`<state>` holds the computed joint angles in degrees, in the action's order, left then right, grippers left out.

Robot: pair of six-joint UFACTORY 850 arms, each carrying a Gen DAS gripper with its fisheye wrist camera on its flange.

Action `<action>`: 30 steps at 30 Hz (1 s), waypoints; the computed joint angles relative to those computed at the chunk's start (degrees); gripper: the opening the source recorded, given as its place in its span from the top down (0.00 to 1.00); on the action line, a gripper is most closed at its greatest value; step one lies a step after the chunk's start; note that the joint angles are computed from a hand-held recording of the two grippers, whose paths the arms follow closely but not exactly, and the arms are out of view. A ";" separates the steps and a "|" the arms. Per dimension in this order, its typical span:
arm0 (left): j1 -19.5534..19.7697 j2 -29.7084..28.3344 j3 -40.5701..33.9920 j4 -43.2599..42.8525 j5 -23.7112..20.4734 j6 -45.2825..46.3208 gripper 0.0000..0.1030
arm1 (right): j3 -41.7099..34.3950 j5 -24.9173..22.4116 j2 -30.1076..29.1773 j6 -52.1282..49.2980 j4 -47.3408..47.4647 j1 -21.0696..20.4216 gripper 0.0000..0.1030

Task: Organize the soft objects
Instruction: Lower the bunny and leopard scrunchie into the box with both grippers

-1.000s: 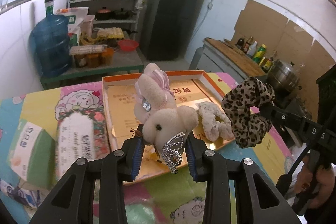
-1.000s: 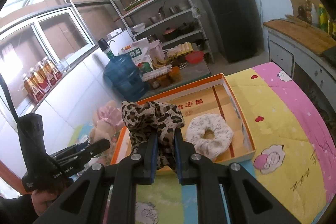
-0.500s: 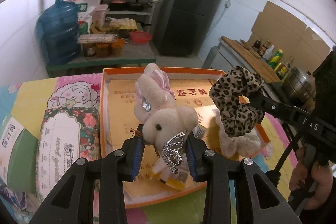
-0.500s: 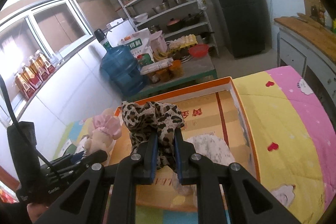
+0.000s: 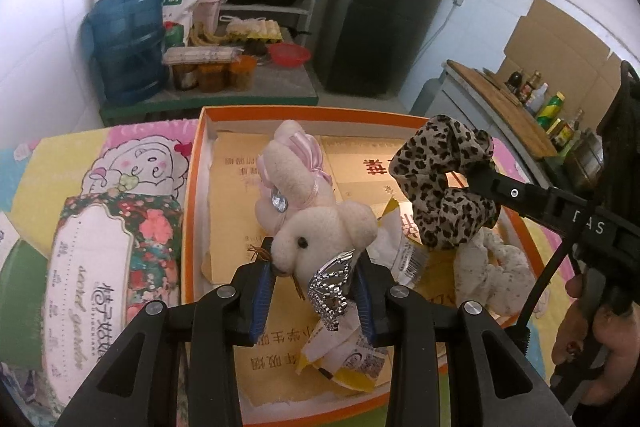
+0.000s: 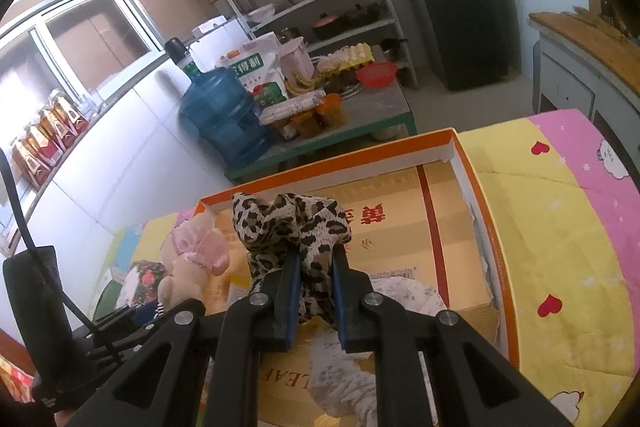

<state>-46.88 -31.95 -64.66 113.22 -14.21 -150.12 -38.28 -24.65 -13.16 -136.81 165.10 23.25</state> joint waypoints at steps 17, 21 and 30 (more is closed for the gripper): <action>2.48 -2.27 -2.13 10.99 4.90 -11.18 0.58 | -1.03 2.61 -1.82 2.13 1.26 -0.39 0.51; 2.15 -1.96 -1.74 9.12 4.50 -8.77 0.55 | -0.50 2.67 -1.26 1.37 2.57 -0.23 0.51; 0.96 0.60 0.70 9.55 1.66 -9.16 0.47 | 1.45 2.47 1.42 -1.07 6.60 0.21 0.51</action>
<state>-45.92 -31.35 -63.96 122.77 -12.56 -159.29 -36.82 -22.18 -11.74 -137.88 171.70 23.46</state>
